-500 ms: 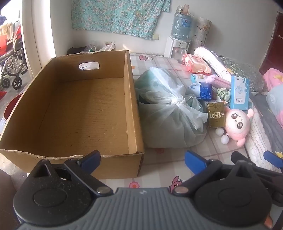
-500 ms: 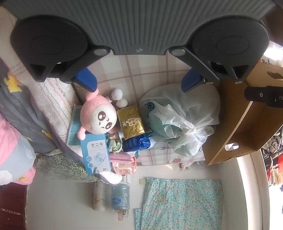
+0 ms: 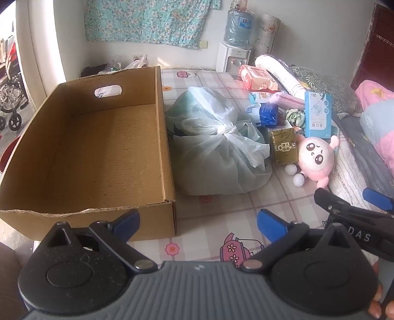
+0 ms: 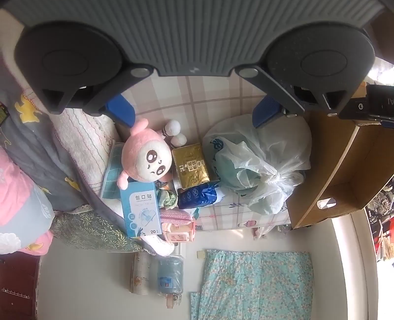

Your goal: Organize soft objects

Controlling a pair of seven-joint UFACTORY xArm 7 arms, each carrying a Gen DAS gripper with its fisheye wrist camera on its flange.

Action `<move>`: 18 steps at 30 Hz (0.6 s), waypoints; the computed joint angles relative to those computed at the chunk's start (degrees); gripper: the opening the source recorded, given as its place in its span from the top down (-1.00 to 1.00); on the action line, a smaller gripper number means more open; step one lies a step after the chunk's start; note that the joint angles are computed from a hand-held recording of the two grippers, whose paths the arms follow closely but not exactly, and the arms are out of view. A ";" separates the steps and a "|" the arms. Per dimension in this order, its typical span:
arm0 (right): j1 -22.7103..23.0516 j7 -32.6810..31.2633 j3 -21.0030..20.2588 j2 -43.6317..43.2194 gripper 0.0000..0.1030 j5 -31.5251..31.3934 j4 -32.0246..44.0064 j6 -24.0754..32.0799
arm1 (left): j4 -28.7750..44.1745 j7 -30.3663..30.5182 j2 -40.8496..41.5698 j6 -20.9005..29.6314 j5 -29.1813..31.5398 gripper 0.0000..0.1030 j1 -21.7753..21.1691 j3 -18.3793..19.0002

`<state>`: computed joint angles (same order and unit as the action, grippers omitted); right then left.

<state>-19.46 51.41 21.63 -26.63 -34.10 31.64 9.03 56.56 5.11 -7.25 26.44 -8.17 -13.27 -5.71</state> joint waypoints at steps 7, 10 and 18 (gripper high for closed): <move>3.80 -3.53 -4.04 1.00 -0.98 2.55 0.17 1.35 | 0.40 1.10 0.71 0.28 0.12 -0.98 -0.41 -0.33; 4.57 -4.64 -4.84 1.29 -0.98 3.35 0.26 1.47 | 0.78 0.94 1.15 0.71 0.45 -0.98 -0.54 -0.51; 6.25 -7.04 -6.33 1.93 -0.98 5.47 0.74 2.28 | 1.61 -0.60 1.94 1.74 1.18 -0.98 -0.50 -0.71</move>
<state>-13.21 44.37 15.30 -24.69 -28.63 32.37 11.31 58.18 4.51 -5.31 28.19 -6.99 -13.76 -6.42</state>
